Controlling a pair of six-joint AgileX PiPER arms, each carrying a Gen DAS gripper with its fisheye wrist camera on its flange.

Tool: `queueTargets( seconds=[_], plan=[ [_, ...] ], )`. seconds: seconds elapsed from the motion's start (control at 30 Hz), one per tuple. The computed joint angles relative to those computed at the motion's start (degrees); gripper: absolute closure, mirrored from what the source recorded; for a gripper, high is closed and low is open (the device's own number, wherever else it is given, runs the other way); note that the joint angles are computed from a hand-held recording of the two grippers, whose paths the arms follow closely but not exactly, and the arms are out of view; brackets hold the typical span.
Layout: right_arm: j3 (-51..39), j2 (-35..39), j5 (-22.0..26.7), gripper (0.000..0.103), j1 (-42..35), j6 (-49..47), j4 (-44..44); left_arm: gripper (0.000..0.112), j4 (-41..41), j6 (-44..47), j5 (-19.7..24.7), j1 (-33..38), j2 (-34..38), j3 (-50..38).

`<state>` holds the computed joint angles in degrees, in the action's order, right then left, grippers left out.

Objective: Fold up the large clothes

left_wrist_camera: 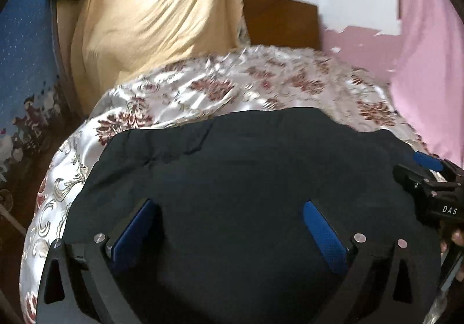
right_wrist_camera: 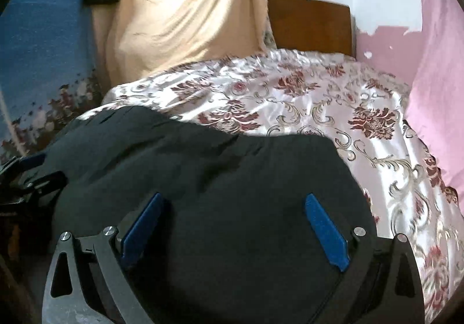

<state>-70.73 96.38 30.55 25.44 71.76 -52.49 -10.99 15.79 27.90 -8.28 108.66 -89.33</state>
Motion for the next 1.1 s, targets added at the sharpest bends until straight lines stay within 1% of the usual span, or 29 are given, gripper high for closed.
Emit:
queueTargets(
  seconds=[0.1, 0.13, 0.17, 0.2, 0.27, 0.3, 0.37, 0.43, 0.47, 0.53, 0.6, 0.63, 0.7, 0.83, 1.0, 1.1],
  plan=[
    [-9.18, 7.33, 2.32, 0.007, -2.69, -10.37, 7.05, 0.009, -3.17, 3.34, 4.13, 1.71, 5.62, -7.76],
    [-11.66, 9.70, 2.86, 0.007, -3.56, -14.19, 9.09, 0.009, -4.98, 4.44, 6.14, 2.58, 7.78, -10.89],
    [-13.43, 10.99, 3.62, 0.006, -3.70, -15.99, 9.87, 0.009, -6.41, 4.82, 7.58, 3.27, 9.58, -13.34],
    [-15.40, 12.53, 4.22, 0.004, -4.10, -17.49, 10.56, 0.009, -8.18, 5.32, 8.59, 3.93, 11.03, -15.02],
    [-17.47, 14.31, 3.31, 0.002, -5.66, -20.16, 13.93, 0.009, -11.08, 5.49, 11.97, 5.16, 14.81, -19.90],
    [-18.74, 15.29, 2.31, 0.002, -6.83, -23.45, 18.24, 0.009, -11.65, 5.25, 13.20, 5.39, 16.27, -21.78],
    [-19.67, 16.49, 0.16, 0.002, -9.00, -28.53, 25.72, 0.009, -11.74, 4.54, 14.25, 5.26, 18.11, -24.10],
    [-19.06, 17.09, -2.35, 0.002, -10.49, -30.61, 29.52, 0.009, -12.13, 4.70, 13.69, 5.07, 18.60, -24.17],
    [-16.80, 16.60, -4.67, 0.002, -10.64, -28.94, 28.83, 0.009, -12.71, 5.26, 12.81, 5.03, 18.48, -23.42],
    [-14.88, 16.42, -7.25, 0.002, -10.71, -25.37, 26.28, 0.009, -14.69, 7.06, 11.37, 5.20, 18.00, -21.88],
    [-13.49, 16.38, -9.06, 0.002, -10.34, -21.32, 22.64, 0.009, -18.33, 10.36, 8.03, 5.57, 16.70, -18.33],
    [-13.10, 16.43, -9.75, 0.002, -10.24, -20.12, 21.65, 0.009, -19.32, 11.28, 6.96, 5.63, 16.46, -17.52],
    [-12.91, 16.61, -10.86, 0.002, -10.69, -20.65, 22.51, 0.009, -20.75, 12.83, 4.77, 5.47, 15.81, -15.65],
    [-11.98, 16.54, -12.82, 0.001, -11.31, -21.31, 23.93, 0.009, -23.07, 14.84, 4.00, 5.69, 15.70, -14.94],
    [-10.64, 16.26, -15.01, 0.001, -11.69, -19.71, 22.76, 0.009, -30.42, 21.47, 1.79, 6.50, 14.76, -11.79],
    [-9.99, 16.16, -16.11, 0.001, -12.02, -19.68, 22.93, 0.009, -31.55, 22.57, 1.38, 6.57, 14.81, -11.47]
  ],
)
